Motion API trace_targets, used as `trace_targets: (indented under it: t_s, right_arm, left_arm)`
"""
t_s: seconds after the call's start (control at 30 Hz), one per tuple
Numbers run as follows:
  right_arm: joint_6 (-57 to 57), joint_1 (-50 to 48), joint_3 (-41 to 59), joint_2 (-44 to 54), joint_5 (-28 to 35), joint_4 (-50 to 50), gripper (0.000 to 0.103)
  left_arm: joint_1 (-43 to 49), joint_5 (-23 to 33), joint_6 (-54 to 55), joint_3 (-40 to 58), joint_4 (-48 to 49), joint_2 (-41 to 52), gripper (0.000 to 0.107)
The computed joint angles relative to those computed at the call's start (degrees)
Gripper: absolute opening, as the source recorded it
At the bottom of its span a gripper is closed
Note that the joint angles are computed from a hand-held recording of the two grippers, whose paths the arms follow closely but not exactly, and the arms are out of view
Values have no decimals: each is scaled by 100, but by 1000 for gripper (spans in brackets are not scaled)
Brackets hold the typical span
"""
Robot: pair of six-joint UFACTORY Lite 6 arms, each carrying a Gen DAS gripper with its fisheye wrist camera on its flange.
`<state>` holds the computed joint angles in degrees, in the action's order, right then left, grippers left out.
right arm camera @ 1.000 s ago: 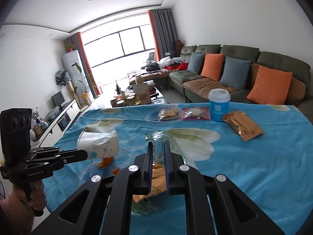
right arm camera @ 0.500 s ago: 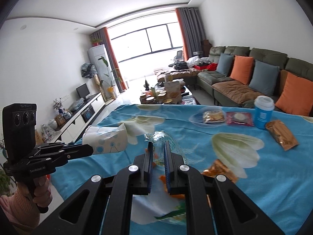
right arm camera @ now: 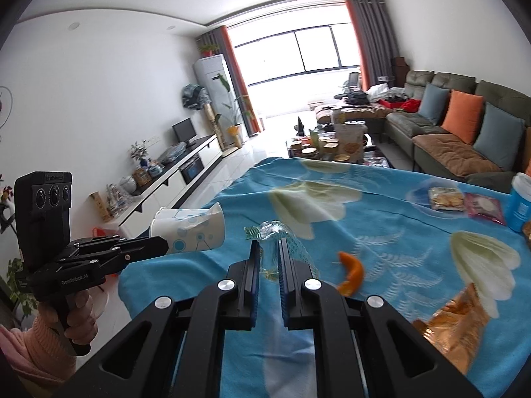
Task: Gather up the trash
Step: 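Carry the paper cup and plastic bottle over the teal bin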
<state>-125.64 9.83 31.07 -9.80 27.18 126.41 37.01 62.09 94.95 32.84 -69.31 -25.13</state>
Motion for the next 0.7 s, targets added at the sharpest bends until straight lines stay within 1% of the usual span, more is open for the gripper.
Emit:
trace_targets:
  t_s: [0.2, 0.33, 0.57, 0.7]
  right_arm:
    - [19, 703, 584, 540, -117, 101, 9]
    - [57, 1190, 1107, 1028, -221, 147, 9]
    - [343, 1817, 2110, 1862, -375, -119, 9]
    - [631, 2122, 2713, 2334, -487, -408, 9]
  left_arm:
    - [1260, 579, 302, 162, 271, 228, 4]
    - [2110, 930, 564, 457, 469, 681, 4]
    - [3227, 1198, 920, 1219, 647, 1620, 4]
    - [3584, 1138, 969, 1675, 658, 2143, 4]
